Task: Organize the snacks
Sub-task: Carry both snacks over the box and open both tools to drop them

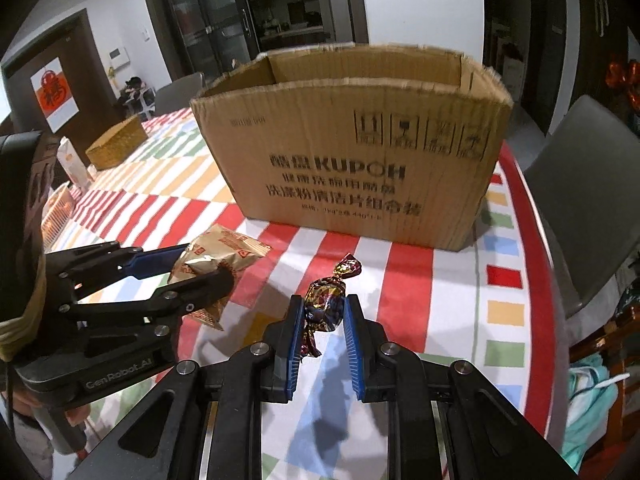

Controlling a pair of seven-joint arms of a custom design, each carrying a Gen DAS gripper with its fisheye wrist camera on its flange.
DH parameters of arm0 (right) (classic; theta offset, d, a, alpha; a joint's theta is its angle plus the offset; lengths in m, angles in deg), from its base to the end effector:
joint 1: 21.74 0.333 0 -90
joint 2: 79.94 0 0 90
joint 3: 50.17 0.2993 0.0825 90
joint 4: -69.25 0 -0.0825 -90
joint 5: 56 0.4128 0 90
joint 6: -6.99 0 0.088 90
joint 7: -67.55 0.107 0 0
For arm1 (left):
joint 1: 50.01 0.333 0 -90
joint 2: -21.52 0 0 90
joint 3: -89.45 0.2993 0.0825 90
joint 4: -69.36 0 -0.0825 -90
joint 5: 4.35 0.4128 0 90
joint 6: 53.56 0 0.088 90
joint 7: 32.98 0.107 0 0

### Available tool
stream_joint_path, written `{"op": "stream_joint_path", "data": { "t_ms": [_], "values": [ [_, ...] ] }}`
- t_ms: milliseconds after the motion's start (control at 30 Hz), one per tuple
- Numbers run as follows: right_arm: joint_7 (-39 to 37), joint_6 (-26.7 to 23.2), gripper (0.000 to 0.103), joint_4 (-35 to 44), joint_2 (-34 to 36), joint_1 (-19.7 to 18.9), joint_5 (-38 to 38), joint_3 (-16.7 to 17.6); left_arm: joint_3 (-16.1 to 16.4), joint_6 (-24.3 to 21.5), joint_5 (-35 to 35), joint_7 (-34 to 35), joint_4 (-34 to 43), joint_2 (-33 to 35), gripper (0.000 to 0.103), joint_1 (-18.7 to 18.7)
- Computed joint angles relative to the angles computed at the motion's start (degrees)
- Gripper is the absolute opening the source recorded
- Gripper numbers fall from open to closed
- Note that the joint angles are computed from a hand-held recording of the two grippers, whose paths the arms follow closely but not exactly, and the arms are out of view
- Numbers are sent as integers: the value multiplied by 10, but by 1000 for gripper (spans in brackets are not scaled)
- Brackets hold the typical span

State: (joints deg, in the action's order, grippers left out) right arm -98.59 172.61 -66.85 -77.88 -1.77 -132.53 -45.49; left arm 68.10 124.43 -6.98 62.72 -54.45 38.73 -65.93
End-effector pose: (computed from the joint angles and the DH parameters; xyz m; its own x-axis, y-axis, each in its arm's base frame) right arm 0.4524 0.2705 0.2925 -0.0943 -0.9877 -0.1245 -0.7558 0.1524 -0.6368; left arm 0.5047 -0.3710 0.3048 -0.6258 -0.7763 0.0760 -0.6403 0.4558 -0.6183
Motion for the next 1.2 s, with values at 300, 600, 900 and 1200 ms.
{"op": "stream_joint_path", "data": {
  "t_ms": [300, 600, 900, 1200],
  "values": [
    [41, -32, 21, -31, -76, -10, -47, 23, 28, 40, 21, -36, -33, -62, 41, -31],
    [39, -63, 21, -34, -130, -31, -70, 42, 126, 62, 99, -125, -22, -85, 41, -121],
    [-7, -81, 21, -8, -146, -52, -57, 46, 115, 39, 143, -160, 45, -67, 41, -100],
    [-97, -61, 21, 48, -112, -70, 1, 30, 79, -30, 130, -126, 153, -20, 41, -64]
  ]
}}
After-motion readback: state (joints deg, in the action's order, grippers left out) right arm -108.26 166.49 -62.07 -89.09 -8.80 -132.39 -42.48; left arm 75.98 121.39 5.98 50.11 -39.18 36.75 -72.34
